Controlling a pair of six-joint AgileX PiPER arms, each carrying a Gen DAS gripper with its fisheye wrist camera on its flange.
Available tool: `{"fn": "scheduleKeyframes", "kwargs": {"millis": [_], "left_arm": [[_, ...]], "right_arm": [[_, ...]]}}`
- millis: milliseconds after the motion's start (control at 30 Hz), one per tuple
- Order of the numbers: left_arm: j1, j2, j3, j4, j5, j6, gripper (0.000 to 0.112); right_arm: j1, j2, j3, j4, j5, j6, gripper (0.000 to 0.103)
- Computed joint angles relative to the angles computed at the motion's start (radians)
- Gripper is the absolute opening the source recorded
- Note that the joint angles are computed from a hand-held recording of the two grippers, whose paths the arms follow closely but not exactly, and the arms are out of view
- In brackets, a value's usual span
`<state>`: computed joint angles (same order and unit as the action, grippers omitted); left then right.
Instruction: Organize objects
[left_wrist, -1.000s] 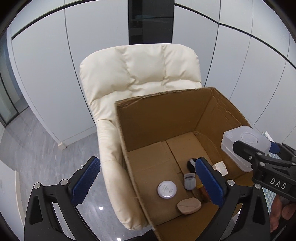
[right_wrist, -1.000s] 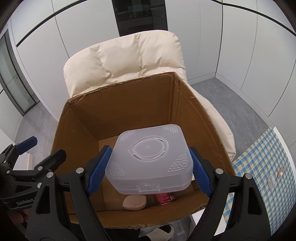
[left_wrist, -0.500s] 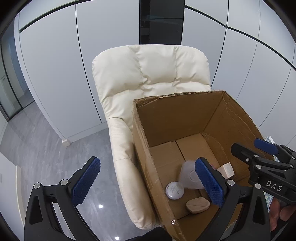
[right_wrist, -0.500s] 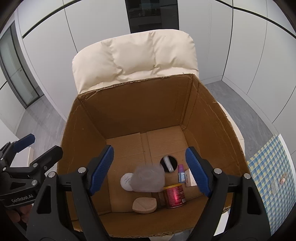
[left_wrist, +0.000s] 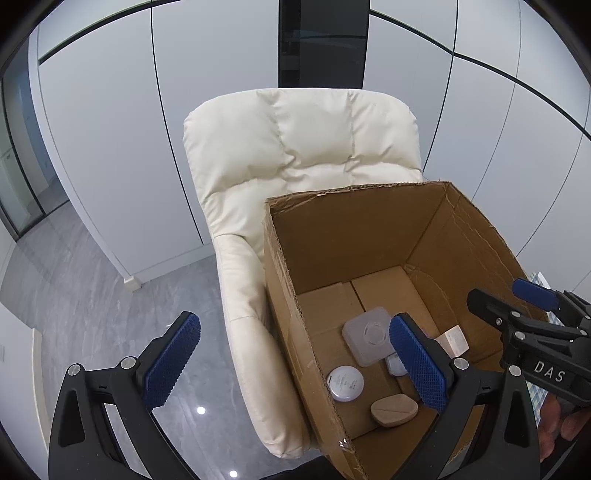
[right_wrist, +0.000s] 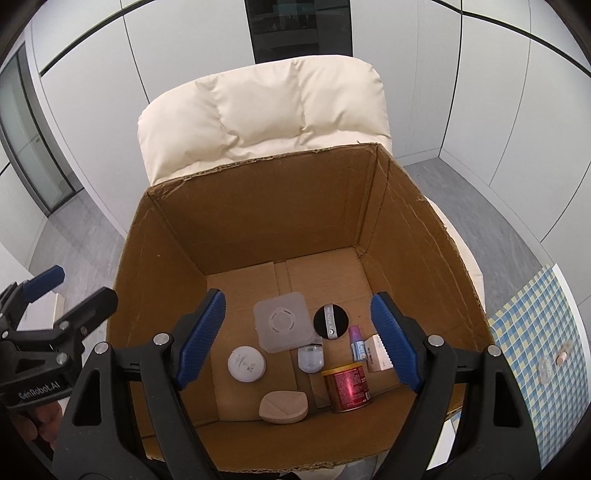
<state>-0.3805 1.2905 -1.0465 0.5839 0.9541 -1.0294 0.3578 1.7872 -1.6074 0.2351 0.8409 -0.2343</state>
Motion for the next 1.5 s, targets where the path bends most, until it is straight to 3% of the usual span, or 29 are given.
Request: {"fn": "scheduleKeyframes", "kwargs": {"millis": [400,800,1500], "left_arm": [[-0.008,0.025,-0.018,0.012,-0.004,-0.023,0.102],[-0.02,0.074,-0.054,0.017,-0.014,-0.025,0.102],[-0.124,0.221,-0.195,0.003,-0.013,-0.037,0.102]], "right_arm": [[-0.043,-0.035,0.03,0.041,-0.029,-0.047,0.103],[-0.062,-0.077,0.07,0.007,-0.055,-0.082,0.103],[-0.235,-0.108,0.096,0.07,-0.037,-0.174,0.103]]}}
